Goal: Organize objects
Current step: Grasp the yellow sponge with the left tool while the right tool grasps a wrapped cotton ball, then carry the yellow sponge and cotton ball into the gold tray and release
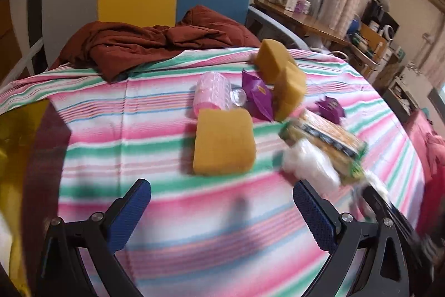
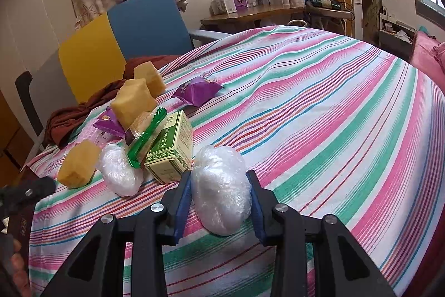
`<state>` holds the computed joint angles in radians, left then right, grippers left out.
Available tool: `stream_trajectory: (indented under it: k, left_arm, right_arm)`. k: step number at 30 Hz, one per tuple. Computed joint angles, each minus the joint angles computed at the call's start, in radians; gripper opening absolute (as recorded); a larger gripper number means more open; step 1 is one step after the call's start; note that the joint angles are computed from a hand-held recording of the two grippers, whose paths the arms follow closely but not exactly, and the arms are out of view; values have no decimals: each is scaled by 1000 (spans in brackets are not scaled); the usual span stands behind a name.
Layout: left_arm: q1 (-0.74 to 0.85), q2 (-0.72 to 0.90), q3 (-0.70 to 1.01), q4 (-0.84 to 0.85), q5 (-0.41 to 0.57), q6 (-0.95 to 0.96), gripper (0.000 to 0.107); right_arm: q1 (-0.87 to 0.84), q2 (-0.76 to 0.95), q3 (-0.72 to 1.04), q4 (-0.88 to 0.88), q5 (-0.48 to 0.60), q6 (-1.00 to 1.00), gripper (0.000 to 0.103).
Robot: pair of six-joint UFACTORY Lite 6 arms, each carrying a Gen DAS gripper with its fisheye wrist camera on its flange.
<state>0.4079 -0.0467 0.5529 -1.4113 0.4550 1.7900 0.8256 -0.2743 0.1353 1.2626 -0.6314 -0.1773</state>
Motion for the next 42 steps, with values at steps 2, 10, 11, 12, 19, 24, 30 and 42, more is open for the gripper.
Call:
stream_trajectory:
  k: [2, 10, 11, 12, 19, 24, 30, 42]
  left_arm:
    - [-78, 47, 20, -142, -81, 98, 102]
    - [-154, 201, 91, -547, -136, 459, 90]
    - [-152, 232, 114, -499, -136, 406, 80]
    - [-151, 249, 126, -487, -133, 392, 77]
    - [-94, 227, 78, -520, -6, 474, 53]
    - [-53, 199, 44, -580, 3, 519, 53]
    - [-9, 75, -75, -630, 56, 643, 53]
    - [221, -192, -289, -347, 197, 629, 53]
  right_arm:
    - [1, -3, -3, -2, -1, 3, 38]
    - [5, -12, -21, -34, -12, 43, 38]
    - [6, -10, -21, -36, -15, 47, 38]
    - [7, -8, -21, -37, -16, 50, 38]
    - [16, -2, -18, -21, -24, 37, 38]
    - [23, 14, -8, -10, -32, 29, 38]
    - [47, 39, 17, 62, -53, -25, 38]
    - [350, 8, 32, 485, -253, -159, 37]
